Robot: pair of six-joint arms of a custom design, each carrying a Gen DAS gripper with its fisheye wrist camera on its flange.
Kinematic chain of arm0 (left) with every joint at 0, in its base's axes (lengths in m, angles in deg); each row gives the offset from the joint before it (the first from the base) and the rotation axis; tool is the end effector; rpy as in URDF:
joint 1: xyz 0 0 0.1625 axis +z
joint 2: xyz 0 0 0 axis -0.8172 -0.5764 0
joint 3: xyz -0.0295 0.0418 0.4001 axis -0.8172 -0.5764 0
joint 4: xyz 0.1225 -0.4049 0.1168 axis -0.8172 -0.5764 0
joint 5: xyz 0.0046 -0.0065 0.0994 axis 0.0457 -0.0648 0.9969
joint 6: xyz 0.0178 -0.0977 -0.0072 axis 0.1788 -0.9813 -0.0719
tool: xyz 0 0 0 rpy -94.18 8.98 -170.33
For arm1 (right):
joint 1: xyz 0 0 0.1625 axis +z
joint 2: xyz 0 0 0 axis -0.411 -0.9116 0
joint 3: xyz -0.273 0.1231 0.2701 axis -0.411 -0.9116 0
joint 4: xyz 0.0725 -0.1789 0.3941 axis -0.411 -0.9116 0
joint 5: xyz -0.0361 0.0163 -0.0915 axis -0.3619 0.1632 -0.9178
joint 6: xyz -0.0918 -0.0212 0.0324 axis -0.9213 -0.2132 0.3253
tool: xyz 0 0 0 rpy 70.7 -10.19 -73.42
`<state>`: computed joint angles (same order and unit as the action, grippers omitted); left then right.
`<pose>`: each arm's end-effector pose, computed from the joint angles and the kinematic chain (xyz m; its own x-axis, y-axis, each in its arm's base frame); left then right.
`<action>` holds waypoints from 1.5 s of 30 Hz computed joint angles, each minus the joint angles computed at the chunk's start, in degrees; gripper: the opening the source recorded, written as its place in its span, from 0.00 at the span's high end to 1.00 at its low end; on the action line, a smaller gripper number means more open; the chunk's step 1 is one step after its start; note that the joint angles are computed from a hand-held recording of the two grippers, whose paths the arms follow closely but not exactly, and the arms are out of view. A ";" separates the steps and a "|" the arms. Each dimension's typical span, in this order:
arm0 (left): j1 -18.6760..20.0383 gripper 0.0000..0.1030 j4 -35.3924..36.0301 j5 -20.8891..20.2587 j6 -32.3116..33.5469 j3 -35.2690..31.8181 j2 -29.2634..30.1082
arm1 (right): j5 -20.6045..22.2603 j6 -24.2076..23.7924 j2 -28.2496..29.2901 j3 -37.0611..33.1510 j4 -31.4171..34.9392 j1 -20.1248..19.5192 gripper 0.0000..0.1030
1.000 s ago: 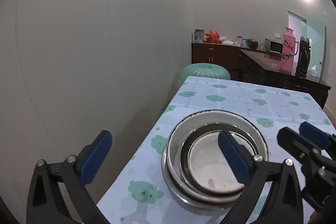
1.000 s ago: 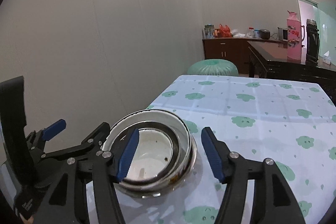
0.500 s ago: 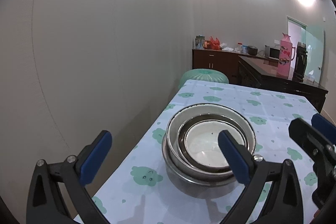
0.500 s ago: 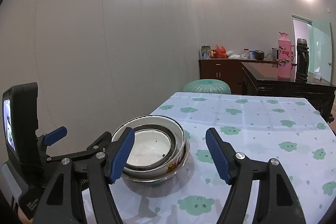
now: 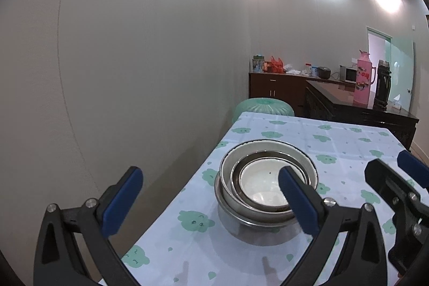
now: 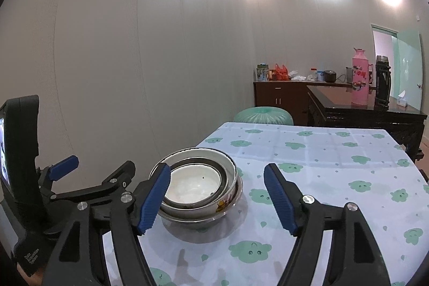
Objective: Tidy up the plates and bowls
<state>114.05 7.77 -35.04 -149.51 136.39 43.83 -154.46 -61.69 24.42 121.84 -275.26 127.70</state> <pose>-0.1996 -0.7645 0.1948 -0.6346 -0.3294 -0.6991 0.6004 0.3595 -0.7144 0.3118 -0.8021 0.0773 -0.7287 -0.3414 0.5937 -0.6835 0.3070 -0.6623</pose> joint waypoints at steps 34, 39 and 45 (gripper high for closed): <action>-2.55 0.00 -5.79 -2.52 0.82 10.01 -5.17 | -0.06 2.12 -6.35 11.85 -7.04 0.08 0.22; -2.34 0.00 -3.65 -2.22 -0.69 8.65 -4.44 | -0.32 1.67 -5.98 11.62 -7.51 0.15 0.22; -1.99 0.00 -2.57 -2.01 -1.47 7.39 -3.59 | -0.65 1.65 -5.13 10.38 -7.40 0.09 0.22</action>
<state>112.06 5.20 -37.05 -150.98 143.78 40.23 -155.12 -60.04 19.30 132.22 -282.66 127.79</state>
